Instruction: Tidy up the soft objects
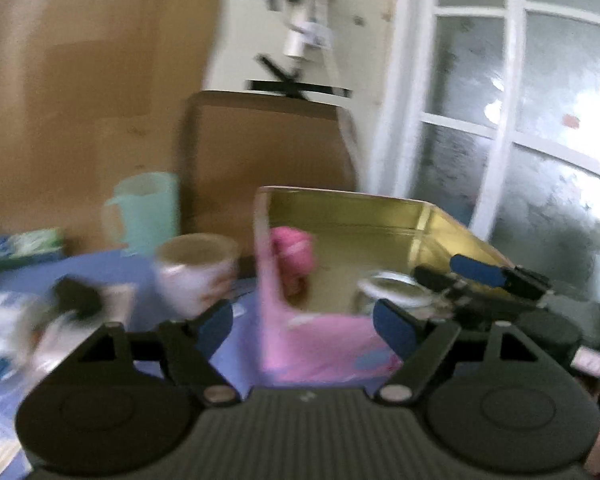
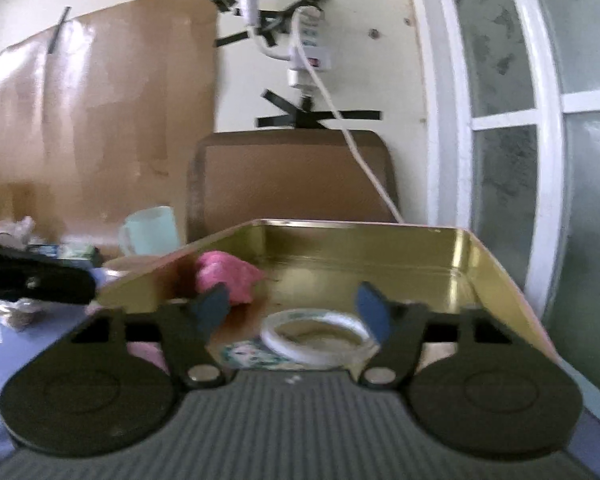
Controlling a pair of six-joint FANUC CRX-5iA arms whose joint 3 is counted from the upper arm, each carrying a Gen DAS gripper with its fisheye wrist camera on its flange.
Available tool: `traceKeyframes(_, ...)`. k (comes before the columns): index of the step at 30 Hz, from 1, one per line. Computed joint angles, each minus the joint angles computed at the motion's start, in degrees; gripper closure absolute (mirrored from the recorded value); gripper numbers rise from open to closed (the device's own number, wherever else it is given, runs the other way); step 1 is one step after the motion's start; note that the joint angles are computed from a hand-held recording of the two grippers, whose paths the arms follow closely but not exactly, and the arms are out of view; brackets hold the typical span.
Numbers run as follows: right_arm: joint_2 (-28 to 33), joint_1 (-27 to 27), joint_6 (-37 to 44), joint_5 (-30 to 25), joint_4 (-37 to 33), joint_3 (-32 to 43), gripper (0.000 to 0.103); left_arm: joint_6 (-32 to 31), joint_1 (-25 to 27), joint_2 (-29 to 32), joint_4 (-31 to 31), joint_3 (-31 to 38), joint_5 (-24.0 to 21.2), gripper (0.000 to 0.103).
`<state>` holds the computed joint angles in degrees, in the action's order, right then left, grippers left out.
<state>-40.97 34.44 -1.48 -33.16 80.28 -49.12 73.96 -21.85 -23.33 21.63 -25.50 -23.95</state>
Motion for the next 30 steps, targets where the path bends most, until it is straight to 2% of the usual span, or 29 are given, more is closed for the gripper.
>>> traceKeyframes(1,-0.1,0.2,-0.1,0.9,0.2,-0.1,0.061,0.9,1.4,-1.8,-0.8,-1.3,-0.3,0.023)
traceKeyframes(2,-0.1,0.9,-0.5,1.7,0.5,0.1,0.064,2.0,2.8,-3.4,-1.9,-2.2,-0.8,0.023)
traceKeyframes(5,0.6,1.4,1.7,8.5,-0.9,1.6,0.063,8.0,7.9,-8.3,-6.9,-4.3,-3.1,0.023)
traceKeyframes(7,2.4,3.5,8.6,12.1,-6.9,4.1,0.063,11.8,11.9,-10.7,-9.1,-5.5,-4.7,0.023)
traceKeyframes(8,3.7,5.2,14.9,13.4,-13.0,6.1,0.06,15.9,13.1,-11.1,-12.8,-4.8,-6.1,0.023)
traceKeyframes(9,5.6,7.6,21.2,13.2,-19.7,8.7,0.056,20.3,14.1,-11.3,-16.5,-4.1,-7.7,0.023)
traceKeyframes(10,7.6,9.3,26.1,12.9,-24.9,11.2,0.048,22.9,15.4,-11.6,-18.0,-4.2,-8.5,0.023)
traceKeyframes(12,11.7,10.6,33.9,14.2,-32.4,15.6,0.039,23.3,18.8,-12.6,-15.2,-6.2,-8.7,0.023)
traceKeyframes(14,16.3,11.1,38.7,14.3,-36.3,19.8,0.024,18.7,22.0,-14.0,-6.9,-9.8,-6.9,0.023)
traceKeyframes(15,19.2,11.2,41.2,14.1,-38.3,22.5,0.023,17.8,22.5,-14.6,-5.2,-10.9,-5.3,0.02)
traceKeyframes(18,25.4,11.6,47.7,11.5,-43.9,29.1,0.022,16.2,23.2,-14.9,-2.8,-12.0,-4.2,0.019)
traceKeyframes(21,30.4,11.6,54.8,8.1,-50.7,35.3,0.022,16.1,23.0,-15.5,-2.8,-12.5,-3.2,0.019)
traceKeyframes(23,32.5,11.5,59.2,5.6,-55.7,38.3,0.024,15.8,22.9,-15.7,-2.3,-13.0,-2.7,0.019)
traceKeyframes(24,33.5,11.3,63.2,3.3,-60.4,40.7,0.03,15.4,23.1,-15.8,-1.7,-13.2,-2.6,0.019)
traceKeyframes(25,33.9,11.3,65.4,1.5,-63.3,41.9,0.052,15.0,23.2,-15.9,-1.0,-13.6,-2.4,0.019)
traceKeyframes(30,27.2,12.5,62.2,3.3,-62.0,35.9,0.051,12.8,23.6,-16.2,1.8,-14.6,-1.9,0.019)
